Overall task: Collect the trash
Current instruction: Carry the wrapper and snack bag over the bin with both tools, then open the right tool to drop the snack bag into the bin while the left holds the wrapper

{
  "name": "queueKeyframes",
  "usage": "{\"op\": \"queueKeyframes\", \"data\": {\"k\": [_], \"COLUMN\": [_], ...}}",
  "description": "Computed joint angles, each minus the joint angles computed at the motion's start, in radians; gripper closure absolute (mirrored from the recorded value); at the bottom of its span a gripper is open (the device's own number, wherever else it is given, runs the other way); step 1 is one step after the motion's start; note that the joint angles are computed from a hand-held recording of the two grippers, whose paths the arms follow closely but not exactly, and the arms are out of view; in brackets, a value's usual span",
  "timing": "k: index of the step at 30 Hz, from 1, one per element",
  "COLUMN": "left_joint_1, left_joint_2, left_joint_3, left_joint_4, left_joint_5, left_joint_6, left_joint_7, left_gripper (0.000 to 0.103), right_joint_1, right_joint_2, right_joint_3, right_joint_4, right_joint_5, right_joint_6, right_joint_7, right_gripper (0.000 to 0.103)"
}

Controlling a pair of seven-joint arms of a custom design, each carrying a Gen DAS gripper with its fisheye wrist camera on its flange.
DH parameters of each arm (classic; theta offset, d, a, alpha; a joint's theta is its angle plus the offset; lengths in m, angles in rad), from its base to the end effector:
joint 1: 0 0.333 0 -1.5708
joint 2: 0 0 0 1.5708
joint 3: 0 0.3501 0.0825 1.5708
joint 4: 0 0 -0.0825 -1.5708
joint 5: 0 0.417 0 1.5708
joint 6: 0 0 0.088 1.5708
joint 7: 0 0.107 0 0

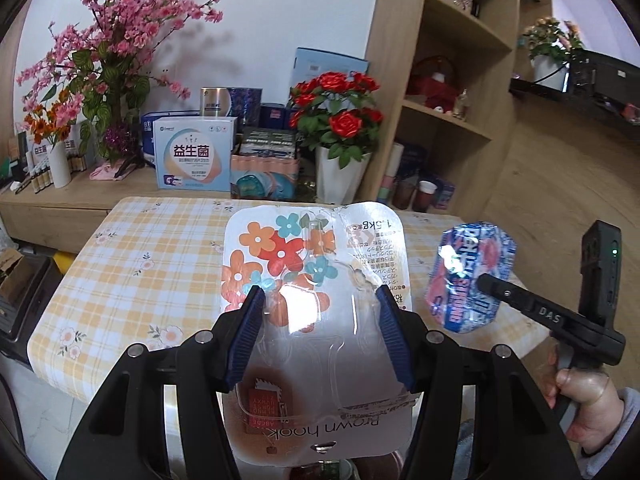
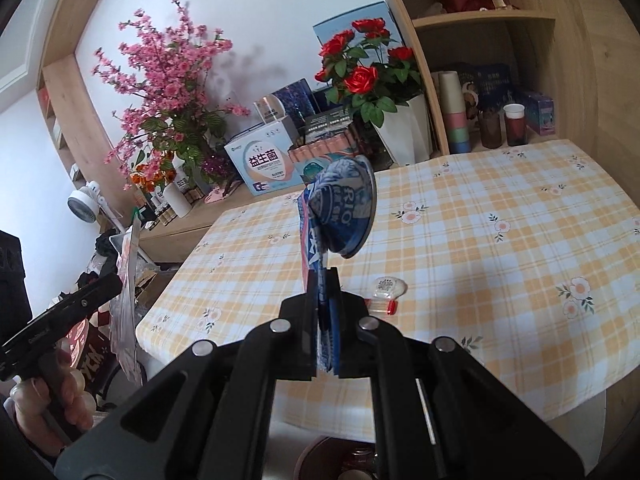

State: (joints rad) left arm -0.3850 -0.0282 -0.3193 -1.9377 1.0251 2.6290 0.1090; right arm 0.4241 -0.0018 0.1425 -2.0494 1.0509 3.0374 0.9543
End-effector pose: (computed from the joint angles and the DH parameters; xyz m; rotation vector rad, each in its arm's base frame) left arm 0.4626 -0.4231 0.5900 -1.6751 1.6499 -1.0832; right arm 0.5505 0.2717 0.5459 -1.6222 1.3446 -0.2500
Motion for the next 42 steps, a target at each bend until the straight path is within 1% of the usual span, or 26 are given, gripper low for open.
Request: {"op": "queueKeyframes", "data": {"k": [2, 7, 9, 11, 15, 17, 21, 23, 24, 26, 30, 33, 35, 39, 40, 41, 42], "left_joint_1": [-0.008, -0.006, -0.002, 0.002, 0.011, 0.016, 0.029, 0.035, 0.038, 0.041, 0.044, 0.047, 0.048, 0.044, 0.043, 0.042, 0.042], "left_joint_2": [-0.033, -0.098, -0.119, -0.139, -0.178, -0.187, -0.202, -0.208, -0.209, -0.212, -0.214, -0.215, -0.216, -0.211, -0.209, -0.207, -0.206], "left_joint_3": [-0.01, -0.043, -0.056, -0.069, -0.093, -0.1, -0.111, -0.113, -0.113, -0.114, -0.113, -0.114, -0.115, -0.117, -0.114, -0.112, -0.111], "left_joint_4": [-0.032, -0.093, -0.109, -0.123, -0.152, -0.161, -0.176, -0.185, -0.188, -0.196, -0.206, -0.213, -0.217, -0.221, -0.224, -0.226, -0.228], "left_joint_5": [0.006, 0.029, 0.032, 0.039, 0.052, 0.048, 0.05, 0.047, 0.045, 0.037, 0.011, 0.002, 0.002, -0.006, -0.012, -0.017, -0.02], "left_joint_6": [0.002, -0.002, -0.001, 0.0, 0.003, 0.009, 0.007, 0.011, 0.011, 0.012, 0.004, 0.0, 0.0, -0.01, -0.008, -0.006, -0.005], "left_joint_7": [-0.027, -0.097, -0.117, -0.136, -0.168, -0.175, -0.195, -0.211, -0.216, -0.223, -0.214, -0.22, -0.223, -0.209, -0.205, -0.202, -0.199], "left_gripper": [0.047, 0.047, 0.047, 0.047, 0.047, 0.047, 0.047, 0.047, 0.047, 0.047, 0.047, 0.047, 0.047, 0.047, 0.047, 0.047, 0.047], "right_joint_1": [0.01, 0.05, 0.072, 0.079, 0.041, 0.045, 0.089, 0.117, 0.141, 0.168, 0.187, 0.186, 0.205, 0.182, 0.178, 0.172, 0.172], "right_joint_2": [-0.038, -0.129, -0.165, -0.208, -0.278, -0.296, -0.307, -0.303, -0.301, -0.299, -0.289, -0.274, -0.264, -0.244, -0.237, -0.234, -0.229], "right_joint_3": [0.004, -0.004, -0.016, -0.014, 0.022, 0.017, -0.032, -0.058, -0.079, -0.1, -0.107, -0.106, -0.121, -0.095, -0.091, -0.086, -0.087], "right_joint_4": [-0.041, -0.151, -0.191, -0.242, -0.327, -0.347, -0.364, -0.366, -0.368, -0.37, -0.378, -0.375, -0.369, -0.365, -0.363, -0.361, -0.356], "right_joint_5": [0.017, -0.047, -0.068, -0.126, -0.294, -0.343, -0.391, -0.387, -0.367, -0.341, -0.304, -0.278, -0.218, -0.178, -0.166, -0.156, -0.133], "right_joint_6": [0.01, 0.037, 0.04, 0.048, 0.038, 0.03, 0.005, -0.004, -0.008, -0.015, -0.031, -0.058, -0.077, -0.102, -0.112, -0.117, -0.122], "right_joint_7": [-0.016, 0.028, 0.042, 0.081, 0.204, 0.238, 0.266, 0.264, 0.251, 0.228, 0.198, 0.183, 0.138, 0.116, 0.115, 0.116, 0.104], "right_gripper": [0.095, 0.095, 0.095, 0.095, 0.094, 0.094, 0.094, 0.094, 0.094, 0.094, 0.094, 0.094, 0.094, 0.093, 0.09, 0.081, 0.069]}}
